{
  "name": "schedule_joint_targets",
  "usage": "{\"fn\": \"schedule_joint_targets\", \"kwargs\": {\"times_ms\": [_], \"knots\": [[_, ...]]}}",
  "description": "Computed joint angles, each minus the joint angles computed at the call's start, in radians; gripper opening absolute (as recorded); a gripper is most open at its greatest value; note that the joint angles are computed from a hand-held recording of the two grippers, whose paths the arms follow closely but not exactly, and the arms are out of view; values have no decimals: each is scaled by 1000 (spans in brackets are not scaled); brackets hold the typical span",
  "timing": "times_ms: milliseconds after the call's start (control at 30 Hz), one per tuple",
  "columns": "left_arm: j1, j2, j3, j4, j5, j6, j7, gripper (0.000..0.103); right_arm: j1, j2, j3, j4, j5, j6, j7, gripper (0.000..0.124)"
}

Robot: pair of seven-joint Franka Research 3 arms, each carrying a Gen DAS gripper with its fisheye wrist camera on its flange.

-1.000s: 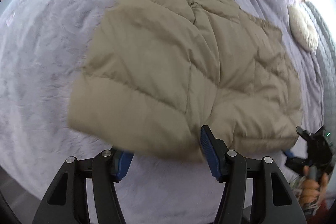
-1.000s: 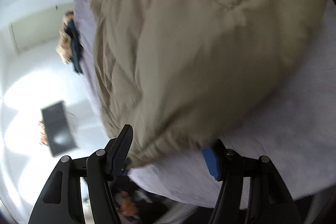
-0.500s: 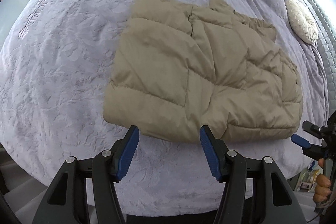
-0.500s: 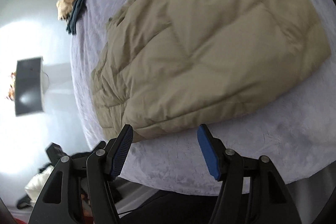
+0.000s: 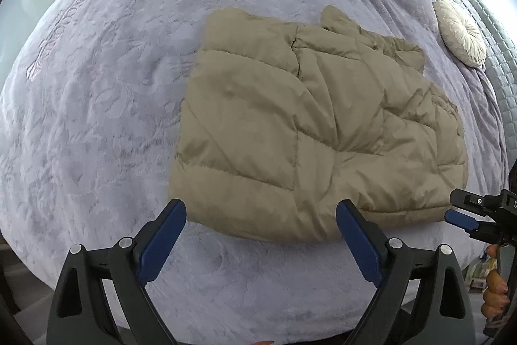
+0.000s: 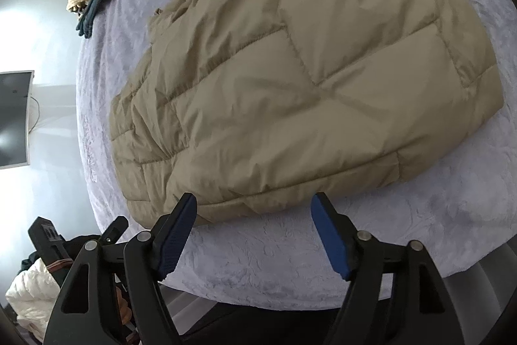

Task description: Fold large clothes

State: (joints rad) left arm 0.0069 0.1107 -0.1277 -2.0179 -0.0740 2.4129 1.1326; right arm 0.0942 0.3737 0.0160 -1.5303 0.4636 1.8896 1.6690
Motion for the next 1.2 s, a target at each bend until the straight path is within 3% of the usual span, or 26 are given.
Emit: {"fn": "schedule_joint_targets", "kwargs": {"times_ms": [167,233,300,400,467,600,700,767,900,1000,1167,1200], "knots": [[7,18,6,9,25,9,17,95,11,4,1,-5,-15,19,6,78],[11,27,9,12,40,21,13,103,19,-5,0,-22,-26,49,0,81],[20,36,9,16,27,32,31,103,25,-13,0,-34,-37,74,-4,81],[35,57,7,33,4,37,67,103,46,-45,-4,-80,-77,156,-4,99],[39,73,13,46,25,48,72,103,55,-62,-4,-105,-99,196,-8,103],[73,110,23,56,21,139,91,103,53,-39,4,-58,-108,107,-33,103],[152,177,-17,104,-137,141,224,103,60,-31,4,-40,-122,72,-36,103],[255,251,-89,165,-377,77,411,103,60,-24,5,-32,-117,59,-33,103],[335,379,-149,278,-606,-50,602,103,63,-18,4,-24,-115,44,-23,103],[332,470,-155,374,-642,-139,653,103,67,-16,3,-17,-126,45,-26,103],[293,551,-144,477,-591,-197,649,103,72,0,1,16,-152,65,-41,103],[291,549,-144,476,-584,-198,649,94,74,3,0,21,-159,77,-46,103]]}}
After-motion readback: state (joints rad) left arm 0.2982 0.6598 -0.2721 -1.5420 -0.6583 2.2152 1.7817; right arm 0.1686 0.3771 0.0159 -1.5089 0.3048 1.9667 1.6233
